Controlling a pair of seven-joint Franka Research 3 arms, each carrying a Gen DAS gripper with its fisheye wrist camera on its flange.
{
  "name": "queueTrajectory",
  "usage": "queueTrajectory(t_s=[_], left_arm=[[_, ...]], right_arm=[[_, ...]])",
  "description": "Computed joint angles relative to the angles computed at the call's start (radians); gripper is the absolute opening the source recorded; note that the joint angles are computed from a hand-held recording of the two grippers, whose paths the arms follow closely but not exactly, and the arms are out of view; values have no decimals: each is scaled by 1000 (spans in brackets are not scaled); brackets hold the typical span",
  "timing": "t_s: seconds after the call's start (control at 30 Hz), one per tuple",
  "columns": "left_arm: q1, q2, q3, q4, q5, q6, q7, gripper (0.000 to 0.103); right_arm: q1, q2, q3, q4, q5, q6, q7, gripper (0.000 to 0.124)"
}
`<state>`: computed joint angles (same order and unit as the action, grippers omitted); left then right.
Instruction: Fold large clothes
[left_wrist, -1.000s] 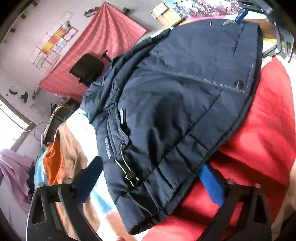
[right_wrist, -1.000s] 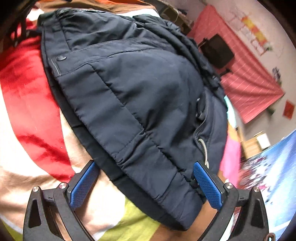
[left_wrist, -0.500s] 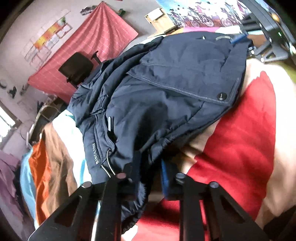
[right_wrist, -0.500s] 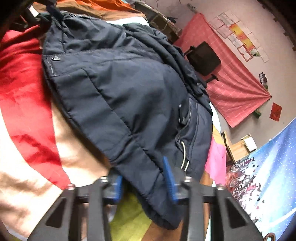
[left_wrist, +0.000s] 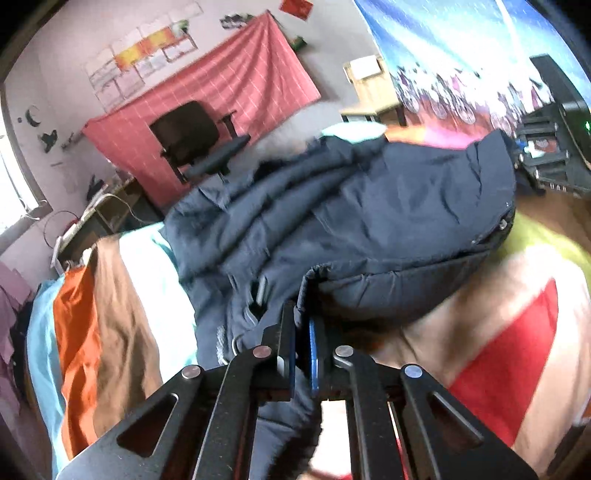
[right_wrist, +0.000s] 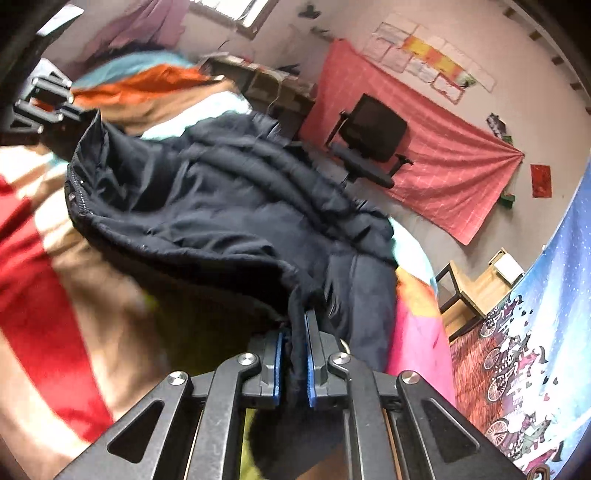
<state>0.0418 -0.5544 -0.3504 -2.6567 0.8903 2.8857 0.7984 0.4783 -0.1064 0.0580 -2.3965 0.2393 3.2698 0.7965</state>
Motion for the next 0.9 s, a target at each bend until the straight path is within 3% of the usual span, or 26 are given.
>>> queueTrajectory(t_s=[0.1, 0.17, 0.2, 0.3, 0.47, 0.67, 0.77, 0.9], left_arm=[[58, 24, -7, 61, 36, 29, -40, 5], [103, 44, -12, 108, 64, 52, -79, 5], [124, 54, -15, 129, 81, 61, -97, 5], [212, 80, -47, 196, 170, 90, -195, 5], [277, 188, -69, 354, 315, 49, -346, 5], [260, 355, -40, 550, 385, -39, -439, 5], [238, 429, -12, 635, 400, -72, -500, 5], [193, 498, 30, 725, 407, -110, -514, 4]], right_arm=[[221, 34, -198, 87, 146, -6, -102, 9], [375, 63, -324, 165, 378, -16, -303, 9], [408, 78, -350, 203, 469, -21, -380, 9], [380, 126, -326, 315, 613, -53, -492, 8], [351, 234, -347, 480, 440, -99, -295, 8], [336, 469, -434, 824, 245, -273, 3, 8], [306, 573, -444, 988, 195, -353, 122, 7], [265, 674, -431, 1151, 129, -399, 210, 7]])
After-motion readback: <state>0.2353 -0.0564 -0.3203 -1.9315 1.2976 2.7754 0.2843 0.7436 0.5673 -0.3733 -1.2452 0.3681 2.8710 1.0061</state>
